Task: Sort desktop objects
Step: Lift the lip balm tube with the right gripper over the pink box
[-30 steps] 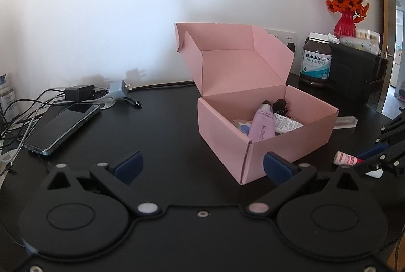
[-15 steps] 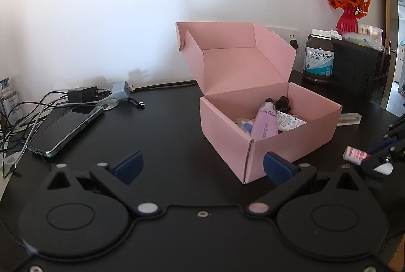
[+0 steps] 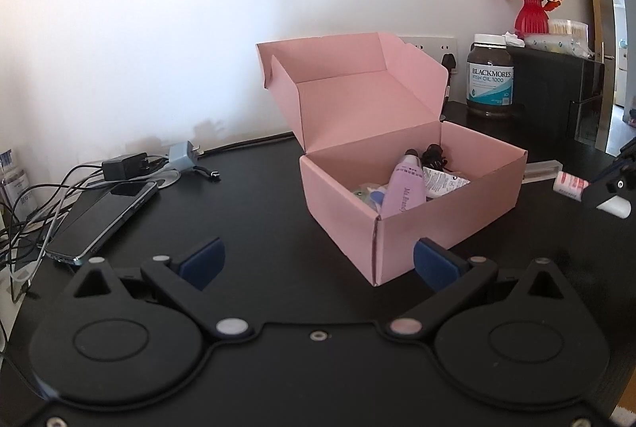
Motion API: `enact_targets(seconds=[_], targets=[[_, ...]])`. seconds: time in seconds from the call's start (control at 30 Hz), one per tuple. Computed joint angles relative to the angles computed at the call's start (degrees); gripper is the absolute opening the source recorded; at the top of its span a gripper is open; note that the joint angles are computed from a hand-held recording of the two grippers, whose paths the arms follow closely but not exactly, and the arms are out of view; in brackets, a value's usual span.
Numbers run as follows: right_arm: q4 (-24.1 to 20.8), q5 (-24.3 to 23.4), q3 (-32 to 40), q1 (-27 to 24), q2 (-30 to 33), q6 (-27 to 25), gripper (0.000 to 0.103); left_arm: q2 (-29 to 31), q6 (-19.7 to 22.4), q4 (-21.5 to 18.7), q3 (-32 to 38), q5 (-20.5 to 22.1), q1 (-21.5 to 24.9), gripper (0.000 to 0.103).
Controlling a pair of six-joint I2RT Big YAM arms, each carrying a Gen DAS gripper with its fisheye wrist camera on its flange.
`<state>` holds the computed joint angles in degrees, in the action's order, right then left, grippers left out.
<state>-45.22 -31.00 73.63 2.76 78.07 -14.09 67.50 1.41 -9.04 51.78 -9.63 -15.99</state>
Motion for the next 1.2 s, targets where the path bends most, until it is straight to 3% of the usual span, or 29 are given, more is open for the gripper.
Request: enact_targets(seconds=[0.37, 0.6, 0.9, 1.07, 1.2], targets=[[1.3, 1.3, 2.2, 1.1, -1.2, -0.3, 0.017, -0.2, -1.5, 0.0, -0.1, 1.8, 0.9, 0.103], [2.2, 3.9, 8.3, 4.6, 0.5, -2.4, 0.017, -0.3, -1.4, 0.0, -0.1, 2.0, 1.0, 0.103], [5.0, 13.4, 15.8, 9.5, 6.1, 2.1, 0.017, -0.2, -1.7, -0.2, 0.1, 2.4, 1.2, 0.103], [4.7, 19.1, 18.8, 11.7, 10.8, 5.5, 0.017, -0.1, -2.1, -0.4, 0.1, 2.9, 1.5, 0.103], [3.8, 20.8, 19.4, 12.5, 13.5, 7.1, 0.017, -0.1, -2.2, -0.5, 0.2, 3.3, 1.6, 0.103]])
